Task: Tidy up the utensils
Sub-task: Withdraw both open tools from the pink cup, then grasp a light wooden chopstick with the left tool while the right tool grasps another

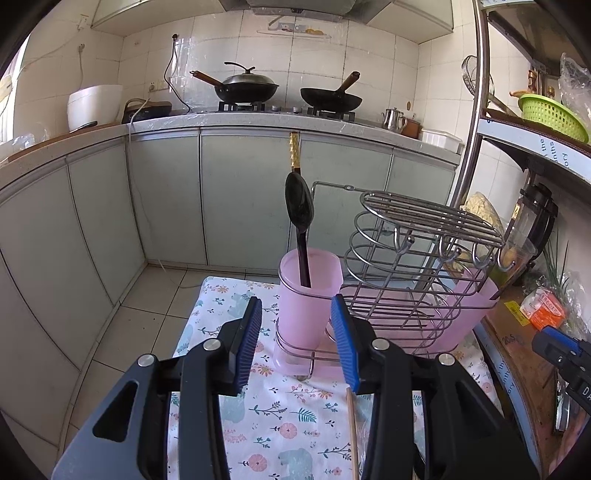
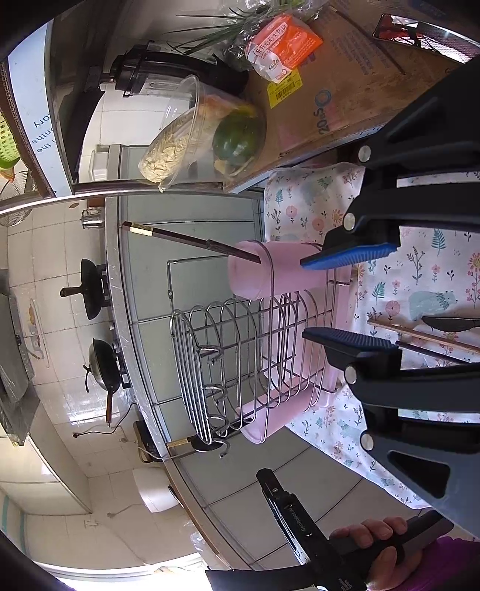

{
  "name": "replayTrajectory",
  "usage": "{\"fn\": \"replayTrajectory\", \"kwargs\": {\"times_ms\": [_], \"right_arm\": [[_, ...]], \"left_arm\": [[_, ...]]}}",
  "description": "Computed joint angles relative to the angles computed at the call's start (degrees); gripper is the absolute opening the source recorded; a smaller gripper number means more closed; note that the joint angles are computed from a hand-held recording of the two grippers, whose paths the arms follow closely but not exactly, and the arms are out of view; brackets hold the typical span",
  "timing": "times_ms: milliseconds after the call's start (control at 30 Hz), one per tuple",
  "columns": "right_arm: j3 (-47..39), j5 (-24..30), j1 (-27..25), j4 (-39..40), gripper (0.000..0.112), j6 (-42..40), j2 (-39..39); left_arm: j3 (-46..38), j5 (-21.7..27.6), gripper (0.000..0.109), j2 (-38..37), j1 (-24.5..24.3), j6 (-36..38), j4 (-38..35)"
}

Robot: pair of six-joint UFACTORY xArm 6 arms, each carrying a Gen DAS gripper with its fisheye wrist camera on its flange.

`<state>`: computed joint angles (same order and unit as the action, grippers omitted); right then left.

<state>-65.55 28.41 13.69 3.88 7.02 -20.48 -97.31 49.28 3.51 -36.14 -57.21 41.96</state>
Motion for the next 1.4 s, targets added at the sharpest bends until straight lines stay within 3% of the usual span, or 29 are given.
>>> {"fn": "replayTrajectory", "kwargs": {"times_ms": [200, 333, 467, 567, 633, 733, 900, 1133, 1300, 1400], "right_arm": [[1.96, -2.27, -0.25, -4.14, 0.031, 3.33, -1.42], [2.09, -0.31, -0.02, -4.68, 0.031, 3.24, -1.45], [1.31, 5.63, 0.33, -1.5, 0.031, -1.37, -0.08], [2.47, 7.63, 0.21, -2.75, 0.031, -0.82, 0.48], [3.07, 9.2, -0.54, 0.91, 0.031, -2.4, 1.11], [4.14, 11.29, -1.76, 9.27, 0.031, -6.88, 1.44], [4.22, 14.63, -3.13, 19.16, 0.027, -12.0, 2.78], [-2.05, 21.14, -3.71, 30.09, 0.018, -15.26, 9.92], [-8.79, 23.67, -2.29, 29.1, 0.018, -12.64, 17.0], [-12.67, 24.97, -1.7, 27.38, 0.018, -9.62, 21.43]], "left_arm": [[0.56, -0.32, 0.039, -0.06, 0.08, 0.39, -0.94], [1.47, -1.42, 0.039, -0.19, 0.39, 2.6, -3.84], [3.71, -3.96, 0.039, -0.65, 1.57, 8.22, -11.88], [5.36, -5.46, 0.039, -0.67, 2.46, 15.05, -20.84], [6.03, -5.16, 0.039, -0.45, 2.94, 19.18, -26.6], [6.01, -2.65, 0.039, 0.71, 3.88, 24.44, -36.42], [-0.35, 5.97, 0.031, 7.0, 5.02, 30.87, -49.8], [-12.3, 13.38, 0.031, 17.42, 4.51, 29.92, -49.82], [-18.03, 16.67, 0.031, 22.74, 4.92, 28.78, -50.81], [-18.96, 16.96, 0.015, 23.75, 4.75, 27.51, -49.39]]}}
